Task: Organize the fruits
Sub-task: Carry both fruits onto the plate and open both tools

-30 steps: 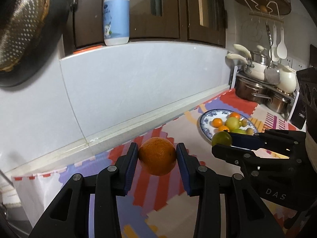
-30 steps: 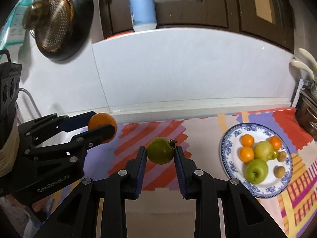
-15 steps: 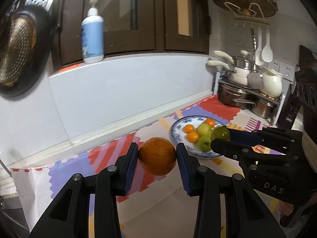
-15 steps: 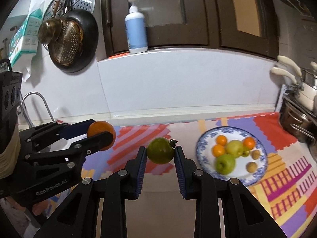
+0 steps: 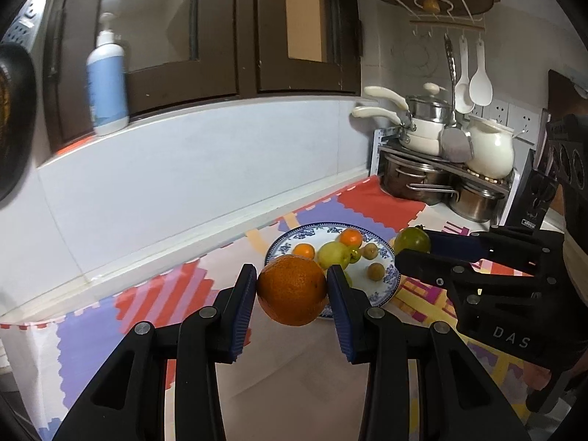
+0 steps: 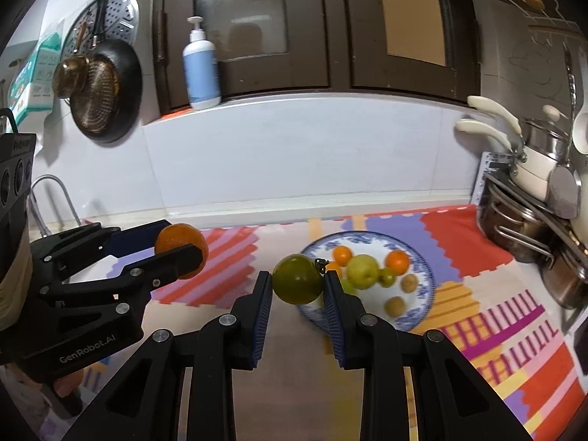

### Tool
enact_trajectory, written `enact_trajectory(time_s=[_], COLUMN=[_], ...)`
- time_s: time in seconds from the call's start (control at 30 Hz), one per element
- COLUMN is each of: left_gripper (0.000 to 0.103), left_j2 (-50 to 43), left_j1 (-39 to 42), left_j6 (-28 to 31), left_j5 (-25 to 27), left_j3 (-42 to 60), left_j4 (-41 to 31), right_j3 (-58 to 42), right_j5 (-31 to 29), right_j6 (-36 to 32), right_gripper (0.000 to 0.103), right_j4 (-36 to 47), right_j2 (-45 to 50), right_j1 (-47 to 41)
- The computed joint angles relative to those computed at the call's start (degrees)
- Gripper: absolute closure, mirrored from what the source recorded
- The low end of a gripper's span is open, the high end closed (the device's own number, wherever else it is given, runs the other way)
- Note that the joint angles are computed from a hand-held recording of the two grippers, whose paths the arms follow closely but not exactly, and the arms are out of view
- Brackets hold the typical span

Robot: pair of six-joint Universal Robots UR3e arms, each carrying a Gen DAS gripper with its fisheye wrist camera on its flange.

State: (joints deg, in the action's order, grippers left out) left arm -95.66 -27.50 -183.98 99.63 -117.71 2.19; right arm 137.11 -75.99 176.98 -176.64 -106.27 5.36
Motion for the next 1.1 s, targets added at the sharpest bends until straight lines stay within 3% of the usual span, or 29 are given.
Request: enact_trajectory(time_s=[0.43, 0.8, 1.1], left_gripper=[0.064, 0.064, 0.064], left_j2=[-16.9, -27.6, -32.2], left_j1=[2.0, 6.1, 7.6], left_j6=[-0.4, 1.9, 2.8], left_j5=[-5.1, -10.1, -12.7], left_j3=[15.3, 23.5, 27.5], left_j4=[-3.8, -5.7, -6.4], right_j3=[-3.3, -11.4, -14.8], right_j5=[7.6, 5.6, 2.8], right_j6=[-5.6, -3.6, -1.9], right_gripper=[0.073, 0.073, 0.073], right_j4=[-2.0, -6.8, -8.1], right_j2=[13.2, 29.7, 35.7], right_j1=[-10.4, -9.2, -7.5])
